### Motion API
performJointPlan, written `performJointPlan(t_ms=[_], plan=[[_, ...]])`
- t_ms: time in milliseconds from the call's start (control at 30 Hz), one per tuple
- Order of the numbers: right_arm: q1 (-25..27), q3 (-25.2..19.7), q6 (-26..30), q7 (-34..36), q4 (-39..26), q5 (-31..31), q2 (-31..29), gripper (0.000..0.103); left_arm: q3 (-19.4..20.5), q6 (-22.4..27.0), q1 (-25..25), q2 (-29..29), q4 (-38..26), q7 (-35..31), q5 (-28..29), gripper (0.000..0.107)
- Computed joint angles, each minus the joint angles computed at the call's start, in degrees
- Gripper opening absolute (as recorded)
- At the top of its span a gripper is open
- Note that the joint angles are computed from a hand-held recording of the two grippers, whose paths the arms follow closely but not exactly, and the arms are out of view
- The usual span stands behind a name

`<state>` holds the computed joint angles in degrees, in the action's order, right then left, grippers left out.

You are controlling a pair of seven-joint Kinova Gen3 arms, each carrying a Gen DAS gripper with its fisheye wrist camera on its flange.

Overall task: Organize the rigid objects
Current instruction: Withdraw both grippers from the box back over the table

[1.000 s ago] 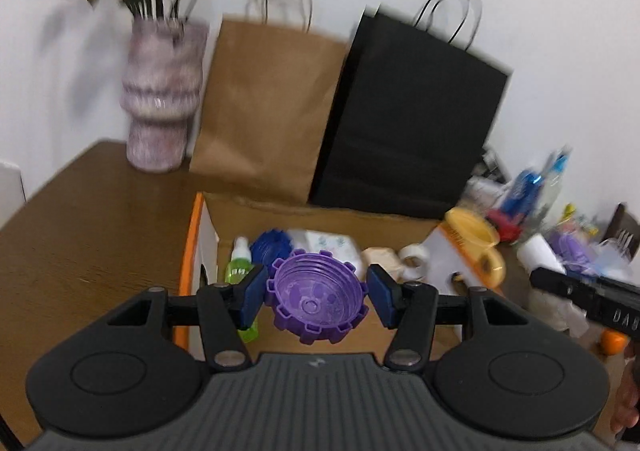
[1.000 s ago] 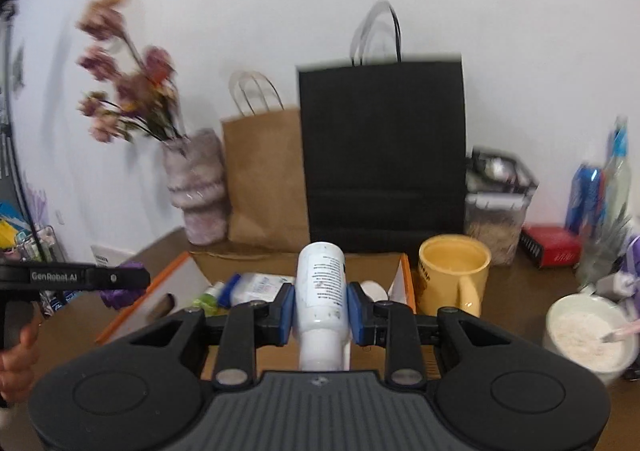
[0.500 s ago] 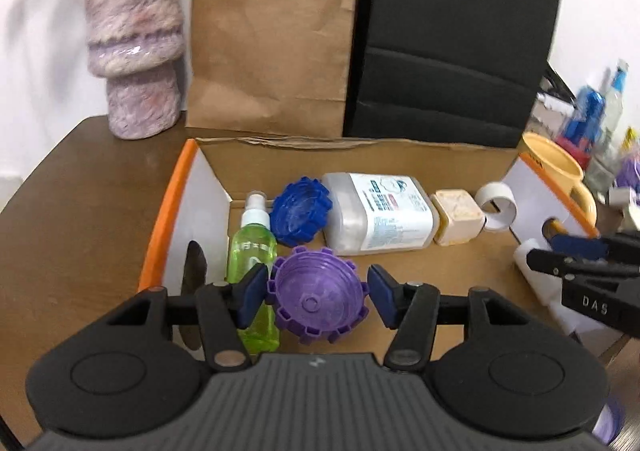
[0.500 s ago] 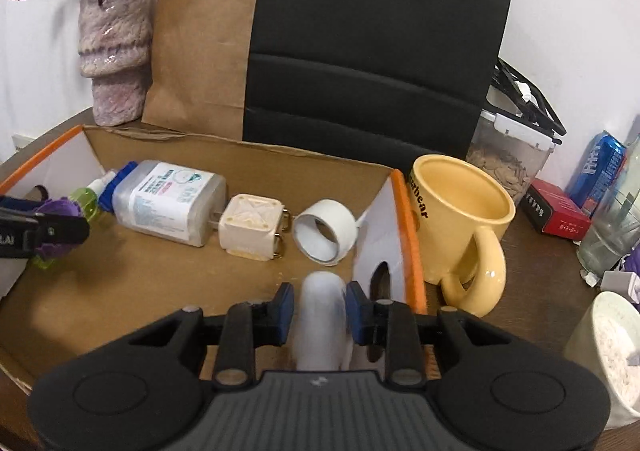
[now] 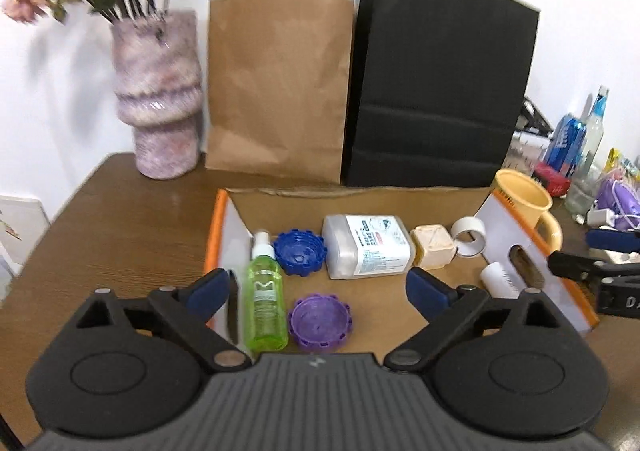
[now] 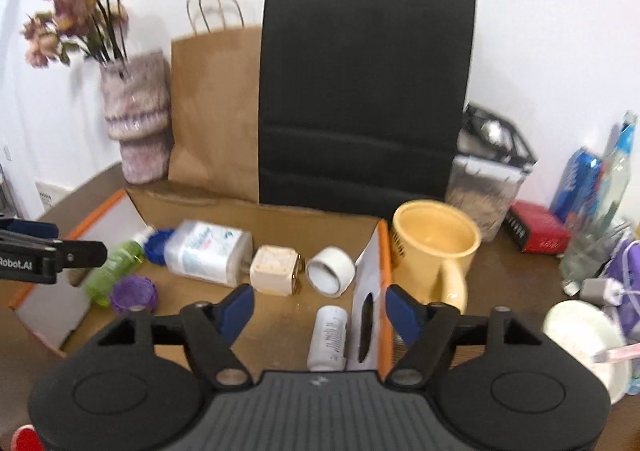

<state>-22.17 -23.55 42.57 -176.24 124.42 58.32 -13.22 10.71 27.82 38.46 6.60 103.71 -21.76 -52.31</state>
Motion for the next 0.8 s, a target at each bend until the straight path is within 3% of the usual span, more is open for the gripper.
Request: performJointPlan(t_ms=[67,233,333,500,800], plan=[[-1.05,-1.41,2.04,1.38,0.29,-2.27,-3.25,0.076,-0.38,1.98,2.93,-3.5,2.75,4.23,-4.55,0.102],[-1.12,-8.94,6.31,2.58,1.61,-7.52,-11.36,0.083,7.35,7.68,3.02,-12.01,10.19,13.97,-13.72,0.103],[-0.83,-14.13,8.21,2.11,2.1,-11.81,-16.13,0.084,11.91,10.37,2.92,-17.79,13.84,17.21,-12.81,0.103],[1.2,-25.05,10.22,0.53,2.34,-19.11,-24.49,0.088,19.27,10.47,2.52,-28.5,21.08,22.8,-10.37,0.103],[8.23,-42.24,14.86,-0.64,-2.07,-33.57,-40.82,0.096,40.23,17.3,-2.5,-45.97,26.64,27.61,0.9,0.103]])
